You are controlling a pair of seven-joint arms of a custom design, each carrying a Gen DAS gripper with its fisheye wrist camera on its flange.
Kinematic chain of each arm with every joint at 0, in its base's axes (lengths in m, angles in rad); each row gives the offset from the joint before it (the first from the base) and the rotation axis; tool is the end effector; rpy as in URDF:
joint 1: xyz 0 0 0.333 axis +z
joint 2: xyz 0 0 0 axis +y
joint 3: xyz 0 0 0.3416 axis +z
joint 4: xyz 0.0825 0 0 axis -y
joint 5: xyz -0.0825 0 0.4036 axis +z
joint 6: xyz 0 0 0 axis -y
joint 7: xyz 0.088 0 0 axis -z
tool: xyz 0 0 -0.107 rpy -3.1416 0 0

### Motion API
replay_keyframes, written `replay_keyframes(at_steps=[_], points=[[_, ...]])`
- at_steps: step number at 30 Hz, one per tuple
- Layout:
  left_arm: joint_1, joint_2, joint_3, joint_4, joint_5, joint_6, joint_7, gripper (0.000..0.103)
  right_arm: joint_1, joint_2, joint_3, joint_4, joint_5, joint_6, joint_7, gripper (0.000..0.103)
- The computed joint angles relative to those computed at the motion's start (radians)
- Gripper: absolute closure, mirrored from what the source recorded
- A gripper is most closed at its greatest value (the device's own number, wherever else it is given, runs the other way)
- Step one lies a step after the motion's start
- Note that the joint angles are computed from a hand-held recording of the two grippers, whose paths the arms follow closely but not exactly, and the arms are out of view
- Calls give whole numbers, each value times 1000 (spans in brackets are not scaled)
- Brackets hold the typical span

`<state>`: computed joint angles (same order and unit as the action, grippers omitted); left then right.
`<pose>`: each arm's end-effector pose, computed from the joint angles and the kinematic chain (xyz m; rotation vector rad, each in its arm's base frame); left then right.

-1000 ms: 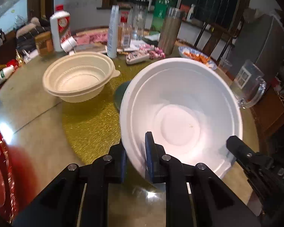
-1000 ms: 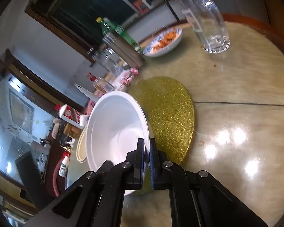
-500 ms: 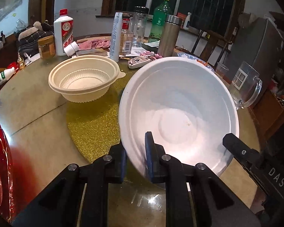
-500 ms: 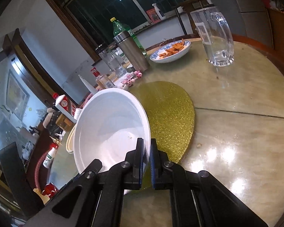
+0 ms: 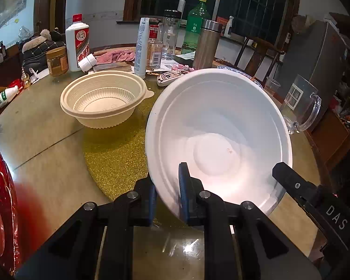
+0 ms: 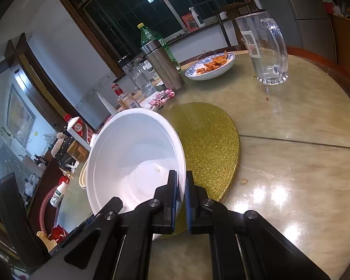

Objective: Organize plates and bowls
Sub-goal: 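Lift the white foam bowl off the gold mat with both grippers, then carry the white foam bowl with both grippers toward the red plates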

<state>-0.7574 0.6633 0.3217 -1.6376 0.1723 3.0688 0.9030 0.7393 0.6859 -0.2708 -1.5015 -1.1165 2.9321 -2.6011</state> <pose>0.6659 -0.3826 0.3435 -1.7374 1.8859 -0.9562 0.6389 0.4401 0.3349 -1.1524 1.9086 -0.4246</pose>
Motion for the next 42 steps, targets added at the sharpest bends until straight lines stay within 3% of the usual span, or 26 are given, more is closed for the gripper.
replay_keyframes(at_steps=[11,23,33,42], points=[[-16,-2,17,-7,3,11,-3,88,18,-7,-29,-8,-66,13,87,97],[-10,-8,6,-13,-18,15,22,88,-11,-10,14,-3,-100,-14,98,97],[-42,-4,44,-17,-15,21,3,88,-11,-11,11,-2,-123,-5,122,97],[-154,14,176,-36,-16,53,-40,88,-13,-12,19,3,-156,-21,139,97]])
